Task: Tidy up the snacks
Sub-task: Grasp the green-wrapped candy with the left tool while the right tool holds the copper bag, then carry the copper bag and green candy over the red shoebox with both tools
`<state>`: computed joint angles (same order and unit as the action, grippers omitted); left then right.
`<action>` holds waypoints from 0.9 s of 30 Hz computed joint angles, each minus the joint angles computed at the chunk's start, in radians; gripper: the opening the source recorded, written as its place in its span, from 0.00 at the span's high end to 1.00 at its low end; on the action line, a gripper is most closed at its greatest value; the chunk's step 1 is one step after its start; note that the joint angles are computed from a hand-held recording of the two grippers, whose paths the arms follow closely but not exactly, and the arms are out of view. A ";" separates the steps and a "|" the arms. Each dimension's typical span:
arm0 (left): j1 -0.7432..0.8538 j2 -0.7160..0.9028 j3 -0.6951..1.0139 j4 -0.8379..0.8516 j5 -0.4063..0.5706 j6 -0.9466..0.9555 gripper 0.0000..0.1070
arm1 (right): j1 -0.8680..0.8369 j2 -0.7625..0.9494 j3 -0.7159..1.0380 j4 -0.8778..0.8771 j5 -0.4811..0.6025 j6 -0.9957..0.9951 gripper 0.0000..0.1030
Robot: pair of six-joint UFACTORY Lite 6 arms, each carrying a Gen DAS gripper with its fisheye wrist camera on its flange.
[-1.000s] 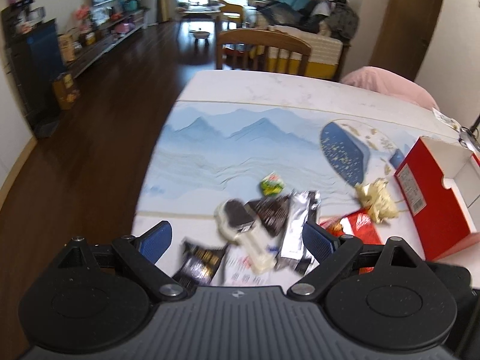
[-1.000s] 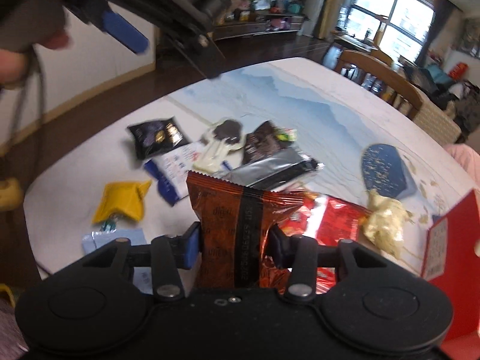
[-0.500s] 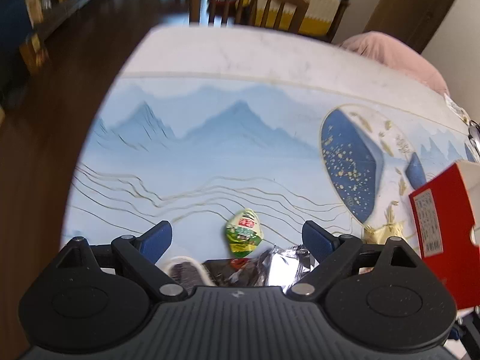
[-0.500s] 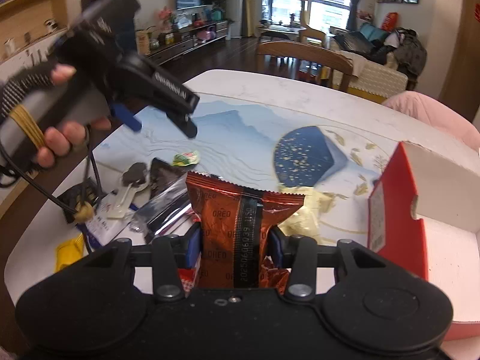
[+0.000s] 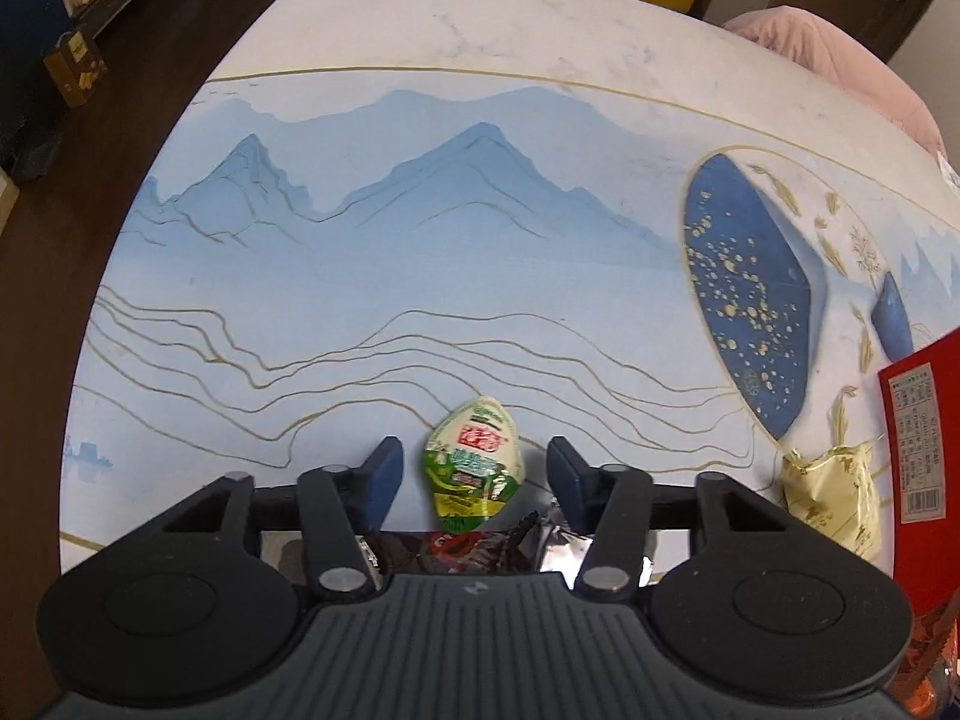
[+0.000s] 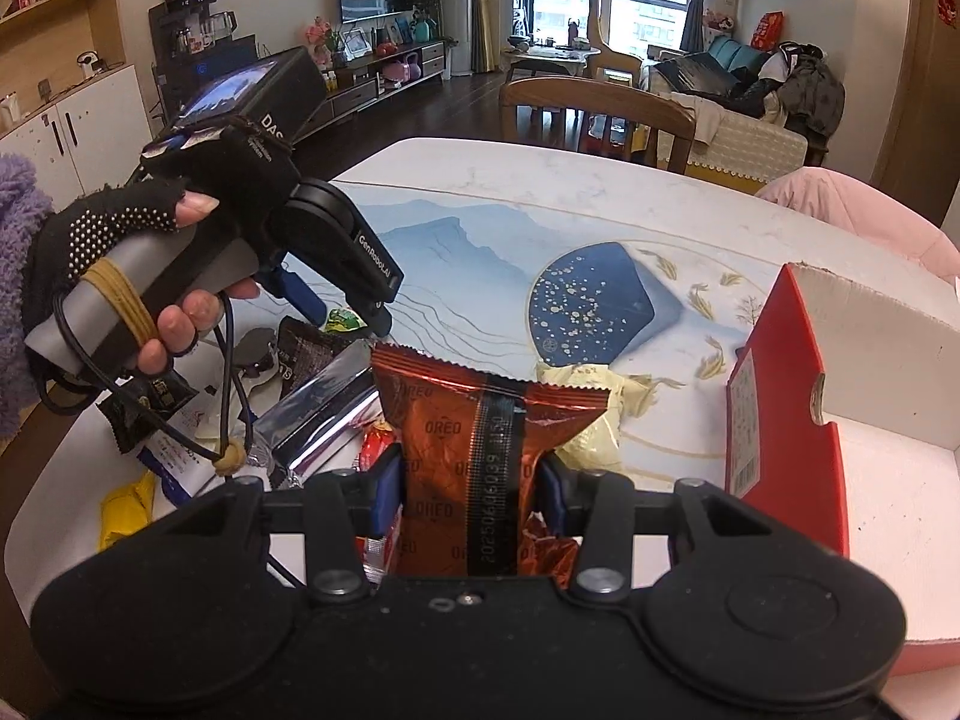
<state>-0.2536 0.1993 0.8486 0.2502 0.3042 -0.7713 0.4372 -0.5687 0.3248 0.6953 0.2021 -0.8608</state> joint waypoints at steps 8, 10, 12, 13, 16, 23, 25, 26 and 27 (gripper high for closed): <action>-0.006 -0.007 -0.008 0.044 -0.010 -0.058 0.69 | -0.027 -0.038 -0.014 -0.010 0.020 0.006 0.57; -0.007 -0.014 -0.012 0.056 -0.008 -0.079 0.69 | -0.039 -0.050 -0.015 -0.014 0.028 0.008 0.57; -0.005 -0.037 -0.024 0.047 -0.010 -0.080 0.69 | -0.058 -0.066 -0.012 -0.006 0.045 -0.003 0.57; -0.004 -0.054 -0.030 0.039 -0.004 -0.076 0.69 | -0.068 -0.071 -0.008 0.000 0.053 -0.009 0.57; -0.012 -0.112 -0.039 0.032 0.033 -0.078 0.69 | -0.128 -0.118 0.000 0.029 0.115 -0.056 0.58; -0.113 -0.300 -0.013 0.036 0.174 -0.117 0.69 | -0.422 -0.190 0.082 0.148 0.361 -0.274 0.57; -0.168 -0.334 0.021 0.049 0.220 -0.151 0.69 | -0.527 -0.174 0.124 0.185 0.438 -0.349 0.57; -0.199 -0.342 0.044 0.061 0.243 -0.177 0.69 | -0.581 -0.156 0.149 0.205 0.474 -0.388 0.57; -0.232 -0.346 0.068 0.079 0.265 -0.209 0.69 | -0.634 -0.141 0.171 0.221 0.509 -0.423 0.57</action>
